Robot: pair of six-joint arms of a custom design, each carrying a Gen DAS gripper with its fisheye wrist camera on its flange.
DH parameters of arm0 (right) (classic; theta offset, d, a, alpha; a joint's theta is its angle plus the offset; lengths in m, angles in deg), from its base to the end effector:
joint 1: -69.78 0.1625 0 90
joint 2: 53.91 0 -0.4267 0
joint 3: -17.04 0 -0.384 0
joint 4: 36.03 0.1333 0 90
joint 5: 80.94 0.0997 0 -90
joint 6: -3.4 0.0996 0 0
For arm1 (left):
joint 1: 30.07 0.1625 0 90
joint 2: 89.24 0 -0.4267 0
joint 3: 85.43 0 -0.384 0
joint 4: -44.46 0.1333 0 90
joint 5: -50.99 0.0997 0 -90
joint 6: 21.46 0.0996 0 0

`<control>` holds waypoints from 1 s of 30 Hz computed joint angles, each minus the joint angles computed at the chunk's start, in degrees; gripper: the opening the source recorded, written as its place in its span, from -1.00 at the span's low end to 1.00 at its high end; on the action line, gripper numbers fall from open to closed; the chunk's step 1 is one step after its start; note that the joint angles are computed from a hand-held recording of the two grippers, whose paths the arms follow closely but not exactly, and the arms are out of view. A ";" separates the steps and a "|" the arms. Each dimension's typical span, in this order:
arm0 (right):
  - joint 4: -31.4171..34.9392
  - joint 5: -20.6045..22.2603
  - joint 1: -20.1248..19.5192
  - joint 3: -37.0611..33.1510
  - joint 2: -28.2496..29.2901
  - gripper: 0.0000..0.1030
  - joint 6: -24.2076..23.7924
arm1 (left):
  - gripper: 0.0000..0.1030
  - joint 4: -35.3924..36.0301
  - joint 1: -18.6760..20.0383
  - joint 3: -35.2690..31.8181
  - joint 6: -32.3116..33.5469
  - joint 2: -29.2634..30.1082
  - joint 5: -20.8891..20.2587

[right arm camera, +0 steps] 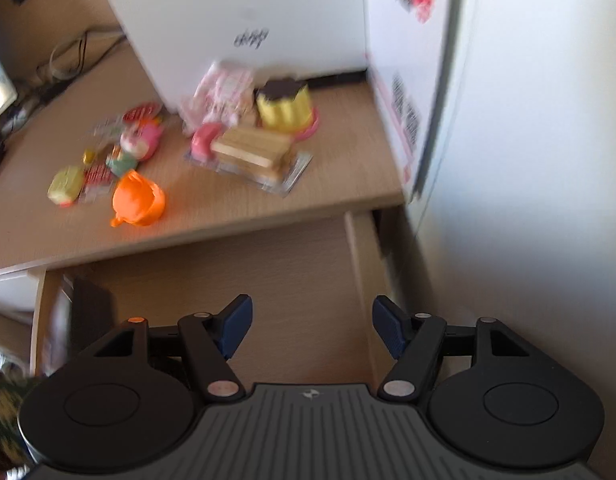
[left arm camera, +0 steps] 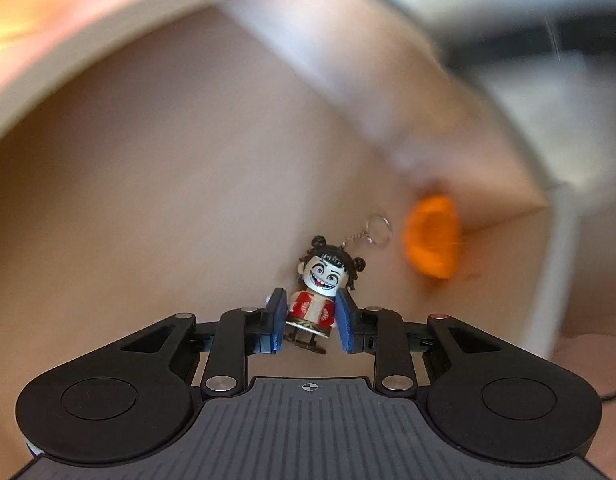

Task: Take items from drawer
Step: 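Grasp the doll keychain with the left gripper while the right reaches for the orange pumpkin half, then lift the keychain and pumpkin half and set both on the desktop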

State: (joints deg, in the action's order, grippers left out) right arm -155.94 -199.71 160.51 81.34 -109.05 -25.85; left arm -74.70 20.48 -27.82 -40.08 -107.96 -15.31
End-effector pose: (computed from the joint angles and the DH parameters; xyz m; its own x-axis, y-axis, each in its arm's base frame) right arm 0.0949 -0.7460 0.4052 -0.7608 -0.3179 0.5658 -0.4397 0.8937 -0.0892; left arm -0.3655 -0.7170 -0.0484 -0.8291 0.3581 -0.4294 0.3815 0.9238 0.0337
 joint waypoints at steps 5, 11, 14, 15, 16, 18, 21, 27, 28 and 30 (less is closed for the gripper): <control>9.73 -8.88 0.35 -0.08 2.99 0.33 -1.14 | -0.42 -4.32 0.32 9.50 -4.64 -6.23 6.42; 7.68 -20.69 1.08 3.59 5.70 0.22 -7.22 | -0.42 -12.08 0.48 15.87 -7.14 -8.16 6.71; 7.11 -25.07 1.68 3.42 8.04 0.24 -10.94 | -0.42 -13.87 0.42 16.53 -7.42 -8.20 6.79; 8.48 -26.21 1.85 2.56 9.08 0.25 -11.30 | -0.42 -14.95 0.73 17.32 -7.21 -8.47 6.78; 10.62 -27.19 1.99 1.41 10.16 0.27 -11.07 | -0.42 -15.35 0.66 17.32 -7.57 -8.35 6.77; 16.88 -29.36 2.27 -1.24 12.26 0.33 -9.54 | -0.42 -15.86 0.46 18.82 -8.32 -9.78 6.72; 23.53 -33.23 2.50 -2.91 14.32 0.37 -8.56 | -0.42 -16.87 0.54 19.49 -9.01 -9.95 6.60; 22.68 -39.91 2.35 -0.27 15.07 0.11 -11.60 | -0.41 -18.21 0.44 20.92 -9.90 -10.89 6.67; 22.31 -39.28 2.35 -0.23 14.94 0.11 -12.14 | -0.41 -18.61 0.46 21.31 -10.22 -11.09 6.62; 19.65 -36.73 2.41 0.27 14.35 0.11 -14.13 | -0.41 -18.84 0.46 22.22 -10.77 -11.97 6.54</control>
